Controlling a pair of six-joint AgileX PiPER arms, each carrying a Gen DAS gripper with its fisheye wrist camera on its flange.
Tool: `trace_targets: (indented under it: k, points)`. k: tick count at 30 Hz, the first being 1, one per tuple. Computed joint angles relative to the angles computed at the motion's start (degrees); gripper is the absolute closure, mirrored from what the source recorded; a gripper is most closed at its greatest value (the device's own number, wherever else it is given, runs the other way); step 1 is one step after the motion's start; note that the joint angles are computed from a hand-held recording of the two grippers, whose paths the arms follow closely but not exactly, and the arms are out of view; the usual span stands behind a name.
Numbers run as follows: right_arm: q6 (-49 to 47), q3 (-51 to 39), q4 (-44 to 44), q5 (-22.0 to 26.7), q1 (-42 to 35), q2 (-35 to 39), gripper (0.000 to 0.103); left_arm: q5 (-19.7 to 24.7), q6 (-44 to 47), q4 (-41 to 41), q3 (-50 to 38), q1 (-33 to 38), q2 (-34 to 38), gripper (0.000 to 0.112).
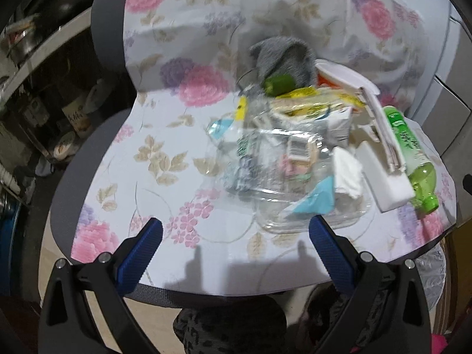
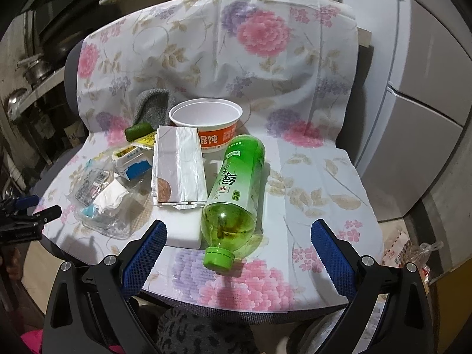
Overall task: Collect trash
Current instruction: 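Reach the left gripper to the clear plastic bag and close on it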
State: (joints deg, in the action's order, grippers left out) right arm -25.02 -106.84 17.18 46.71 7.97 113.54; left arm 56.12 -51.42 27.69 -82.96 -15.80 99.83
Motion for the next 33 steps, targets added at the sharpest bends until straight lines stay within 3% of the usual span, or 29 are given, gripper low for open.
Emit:
trace_targets:
  k: [6, 10, 15, 20, 24, 27, 33]
  points:
    - [2.5, -2.0, -3.5, -0.3, 2.5, 2.1, 0.006, -4.0, 0.2, -0.5, 3.8, 2.4, -1.2, 0.022]
    - [2.9, -2.4, -3.7, 0.1, 3.3, 2.6, 0.006, -10.4, 3.2, -4.5, 7.9, 4.2, -2.8, 0.024]
    - [4.1, -3.5, -4.7, 1.0, 4.1, 3.2, 0.006, -14.8, 7.6, -9.6, 8.7, 6.5, -1.2, 0.044]
    - [4.7, -3.9, -5.7, 1.1, 4.8, 3.2, 0.006, -20.0, 10.3, -14.1, 9.1, 9.4, -0.3, 0.044]
    - [4.6, -4.2, -4.8, 1.5, 4.6, 3.4, 0.006, -24.4, 18.8, -24.4, 9.1, 12.4, 0.5, 0.044]
    - [4.7, -4.2, -4.8, 1.6, 4.5, 3.3, 0.006, -27.2, 21.2, -27.8, 9.7, 13.5, 0.5, 0.044]
    - [4.5, -4.3, -4.3, 2.1, 4.4, 3.4, 0.006, -26.9, 22.3, -29.8, 8.4, 14.8, 2.1, 0.044]
